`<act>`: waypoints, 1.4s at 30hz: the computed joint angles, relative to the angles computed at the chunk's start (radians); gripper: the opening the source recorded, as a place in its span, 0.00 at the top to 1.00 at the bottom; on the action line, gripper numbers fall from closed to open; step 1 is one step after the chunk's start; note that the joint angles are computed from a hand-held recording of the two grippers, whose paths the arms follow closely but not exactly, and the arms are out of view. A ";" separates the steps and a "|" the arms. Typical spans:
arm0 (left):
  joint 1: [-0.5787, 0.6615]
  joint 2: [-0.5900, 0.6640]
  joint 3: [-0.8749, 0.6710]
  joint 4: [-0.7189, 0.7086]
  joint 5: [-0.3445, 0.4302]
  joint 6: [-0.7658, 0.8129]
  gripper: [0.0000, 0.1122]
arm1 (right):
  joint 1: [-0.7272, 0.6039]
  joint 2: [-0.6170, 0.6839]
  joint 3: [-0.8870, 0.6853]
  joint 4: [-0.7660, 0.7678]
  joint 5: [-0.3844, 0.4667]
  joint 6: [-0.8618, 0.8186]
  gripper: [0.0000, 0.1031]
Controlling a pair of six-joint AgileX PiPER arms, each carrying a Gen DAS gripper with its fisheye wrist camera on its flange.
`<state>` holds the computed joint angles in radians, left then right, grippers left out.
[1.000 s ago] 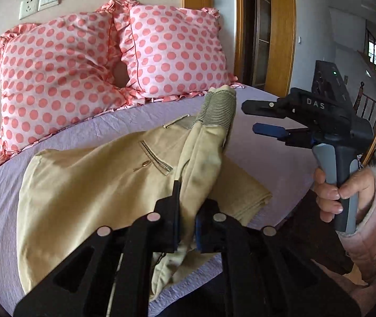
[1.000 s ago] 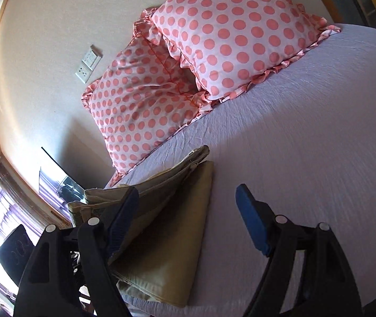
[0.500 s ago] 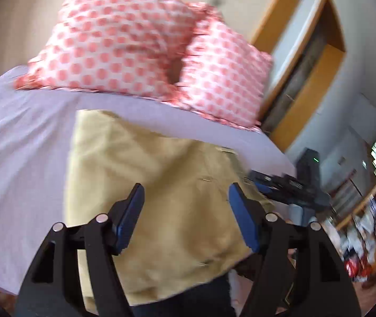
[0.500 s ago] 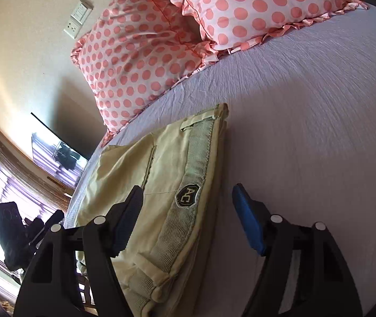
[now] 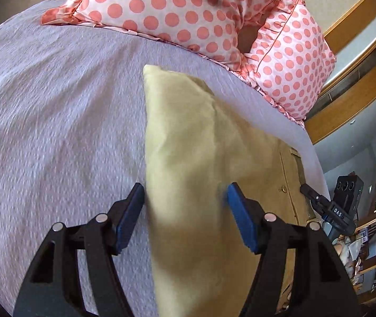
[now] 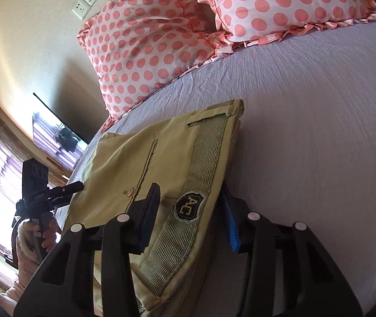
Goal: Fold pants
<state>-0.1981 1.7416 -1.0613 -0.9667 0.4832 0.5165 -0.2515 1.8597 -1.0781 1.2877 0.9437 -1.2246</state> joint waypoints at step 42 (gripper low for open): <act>-0.431 0.111 -0.288 1.379 -0.050 -1.397 0.15 | 0.189 -0.212 0.020 -0.283 -0.454 0.330 0.01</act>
<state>-0.6288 1.8521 -1.3493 0.4123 0.4337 -0.8803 -0.0625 1.6475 -1.0585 1.0045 0.4897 -0.8943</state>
